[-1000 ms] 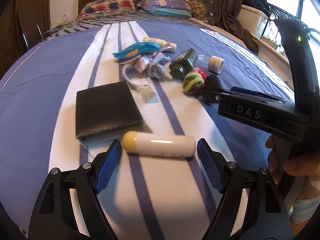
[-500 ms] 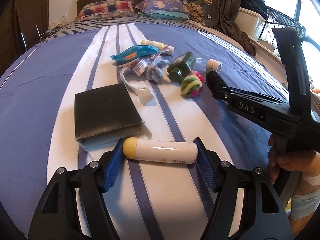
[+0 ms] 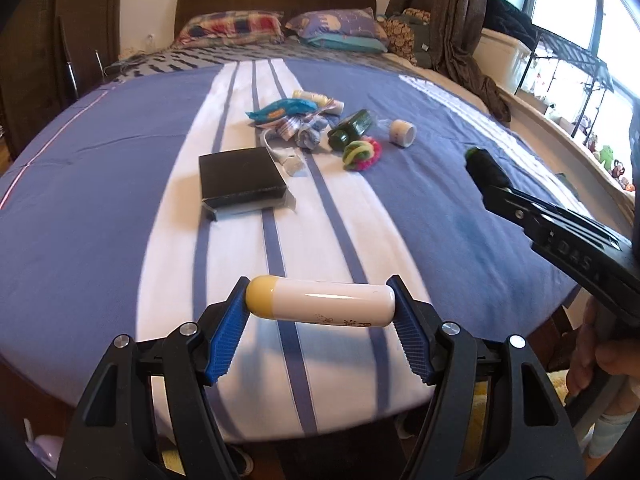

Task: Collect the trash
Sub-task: 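Carry both items down to the floor bin and open both tools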

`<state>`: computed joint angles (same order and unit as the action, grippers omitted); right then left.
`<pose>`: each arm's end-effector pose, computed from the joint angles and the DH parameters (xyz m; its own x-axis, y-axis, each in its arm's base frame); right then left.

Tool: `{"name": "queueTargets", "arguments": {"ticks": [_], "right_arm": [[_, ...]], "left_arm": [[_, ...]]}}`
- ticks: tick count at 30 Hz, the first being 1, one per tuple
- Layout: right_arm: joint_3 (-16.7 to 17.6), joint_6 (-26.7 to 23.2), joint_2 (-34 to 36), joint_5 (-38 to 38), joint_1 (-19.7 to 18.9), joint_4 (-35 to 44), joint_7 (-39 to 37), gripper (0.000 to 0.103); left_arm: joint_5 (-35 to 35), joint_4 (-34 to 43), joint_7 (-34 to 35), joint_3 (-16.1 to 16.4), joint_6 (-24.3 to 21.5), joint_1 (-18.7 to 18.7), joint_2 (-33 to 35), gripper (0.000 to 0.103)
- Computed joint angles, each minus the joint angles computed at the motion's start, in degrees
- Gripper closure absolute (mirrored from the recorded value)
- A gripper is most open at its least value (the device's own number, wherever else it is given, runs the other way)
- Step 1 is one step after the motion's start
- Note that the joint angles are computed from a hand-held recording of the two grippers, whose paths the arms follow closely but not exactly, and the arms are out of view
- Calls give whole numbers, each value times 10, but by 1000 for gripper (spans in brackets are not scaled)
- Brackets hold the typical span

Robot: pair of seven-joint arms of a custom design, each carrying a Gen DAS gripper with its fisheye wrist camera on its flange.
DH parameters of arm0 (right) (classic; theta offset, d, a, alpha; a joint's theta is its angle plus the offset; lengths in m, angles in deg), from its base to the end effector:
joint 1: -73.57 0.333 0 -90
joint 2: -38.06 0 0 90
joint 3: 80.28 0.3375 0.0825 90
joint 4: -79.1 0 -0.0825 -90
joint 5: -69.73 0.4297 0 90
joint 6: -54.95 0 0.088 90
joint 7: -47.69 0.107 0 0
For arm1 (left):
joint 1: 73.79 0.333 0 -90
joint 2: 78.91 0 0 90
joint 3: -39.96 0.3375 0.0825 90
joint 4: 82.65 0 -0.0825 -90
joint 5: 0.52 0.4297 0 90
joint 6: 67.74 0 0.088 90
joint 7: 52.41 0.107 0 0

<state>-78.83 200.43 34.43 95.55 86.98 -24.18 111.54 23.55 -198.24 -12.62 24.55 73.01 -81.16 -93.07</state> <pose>0.6162 0.1587 0.6717 0.4754 -0.8737 -0.1035 -0.6043 -0.2387 -0.7602 0.5227 -0.2368 0.6435 0.1760 -0.9768 0.1217 -0.6857 -0.2103 -0.6968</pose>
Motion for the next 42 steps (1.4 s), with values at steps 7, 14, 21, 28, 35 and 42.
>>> {"name": "queueTargets", "arguments": {"ticks": [7, 14, 21, 28, 35, 42], "right_arm": [[-12, 64, -140, -24, 5, -140, -4, 77], [-39, 48, -213, -38, 29, -215, -14, 77], [-55, -3, -252, -32, 50, -275, -38, 77], [-58, -71, -248, -22, 53, -311, -59, 77], [-44, -130, -203, -25, 40, -312, -59, 77], [-27, -187, -134, -23, 28, -278, -39, 77]], "left_arm": [[19, -38, -47, -29, -27, -3, -64, 38], [32, -79, -85, -60, -64, -14, -115, 38], [14, -148, -117, -67, -74, -33, -156, 38], [-38, -201, -107, -56, -57, -62, -147, 38], [-124, -231, -58, -26, -35, -93, -105, 38], [-189, -236, -2, -6, -31, -102, -59, 38]]}}
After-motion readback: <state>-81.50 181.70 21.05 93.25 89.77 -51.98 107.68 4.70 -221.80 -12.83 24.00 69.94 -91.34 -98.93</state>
